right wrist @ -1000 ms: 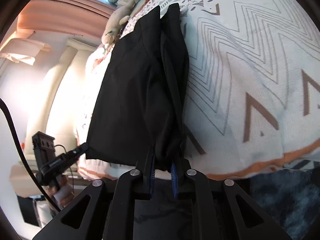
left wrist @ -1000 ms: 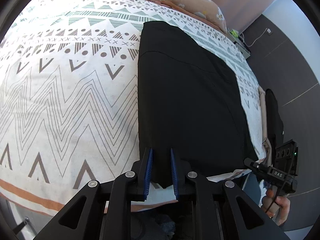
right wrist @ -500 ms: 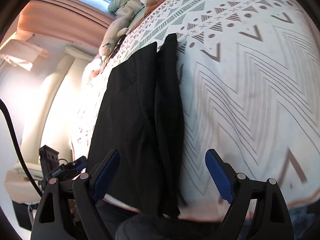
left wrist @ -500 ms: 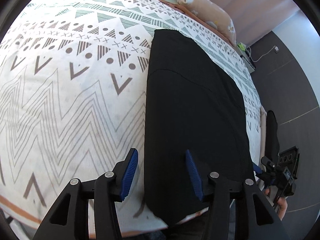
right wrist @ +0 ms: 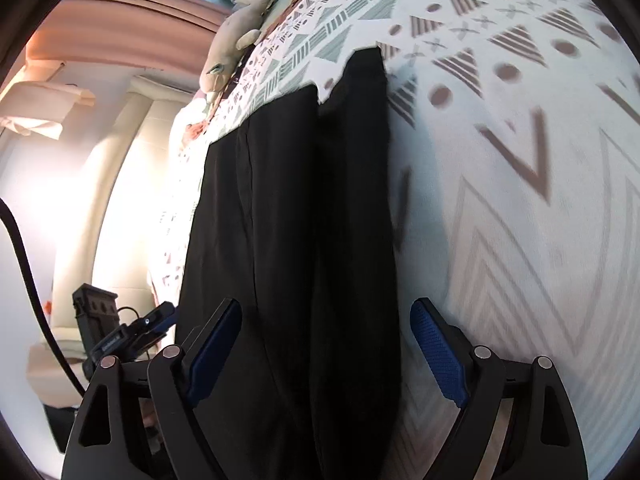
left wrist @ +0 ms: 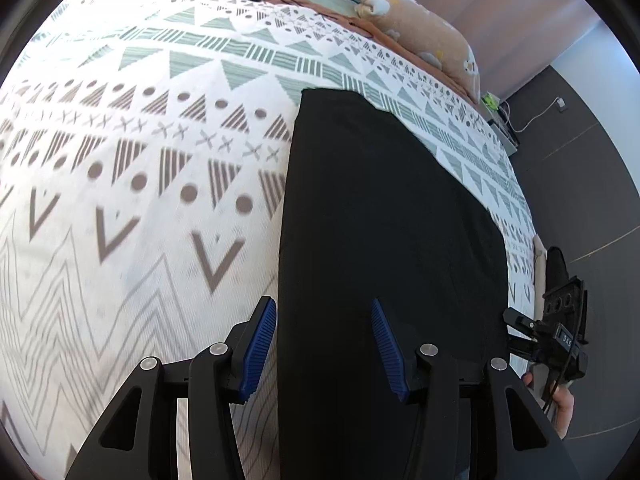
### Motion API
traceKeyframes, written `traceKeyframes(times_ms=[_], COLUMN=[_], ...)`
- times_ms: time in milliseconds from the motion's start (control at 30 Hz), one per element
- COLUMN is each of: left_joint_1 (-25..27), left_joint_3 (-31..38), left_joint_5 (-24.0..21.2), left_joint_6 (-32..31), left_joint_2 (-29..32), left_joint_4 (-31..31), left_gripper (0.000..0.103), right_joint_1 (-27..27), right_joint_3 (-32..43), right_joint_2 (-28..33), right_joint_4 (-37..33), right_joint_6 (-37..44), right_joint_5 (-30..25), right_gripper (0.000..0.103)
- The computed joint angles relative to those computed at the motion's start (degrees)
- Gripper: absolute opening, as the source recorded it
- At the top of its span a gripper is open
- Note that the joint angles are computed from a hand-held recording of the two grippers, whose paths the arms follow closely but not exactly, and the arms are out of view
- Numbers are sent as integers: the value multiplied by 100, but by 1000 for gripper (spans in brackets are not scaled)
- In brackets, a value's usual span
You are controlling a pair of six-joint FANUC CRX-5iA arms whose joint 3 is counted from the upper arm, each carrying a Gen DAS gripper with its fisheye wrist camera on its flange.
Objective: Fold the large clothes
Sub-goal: 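Close both tools together on the end of the folded black jacket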
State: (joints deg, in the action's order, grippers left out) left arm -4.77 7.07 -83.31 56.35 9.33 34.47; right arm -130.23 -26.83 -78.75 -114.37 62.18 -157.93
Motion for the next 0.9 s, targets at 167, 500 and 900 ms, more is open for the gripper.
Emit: traceKeyframes(times_ms=[167,500,900], left_joint_1=[-214,-691,-800], left_joint_3=[389,1095,1302], left_joint_5=[59,154,263], left_joint_6=[158,569,725], left_joint_2=[276,753,925], left_joint_4=[-67,-683,-805], left_gripper=[51,51,29], right_joint_1=[-642,-1087,-494], right_joint_3=[-199,-312,371], right_joint_2=[-198,-432,-27], right_joint_4=[-1478,-2496,-1139], right_joint_6=[-882,-1495,-282], right_joint_5=[-465,-717,8], right_gripper=[86,67,18])
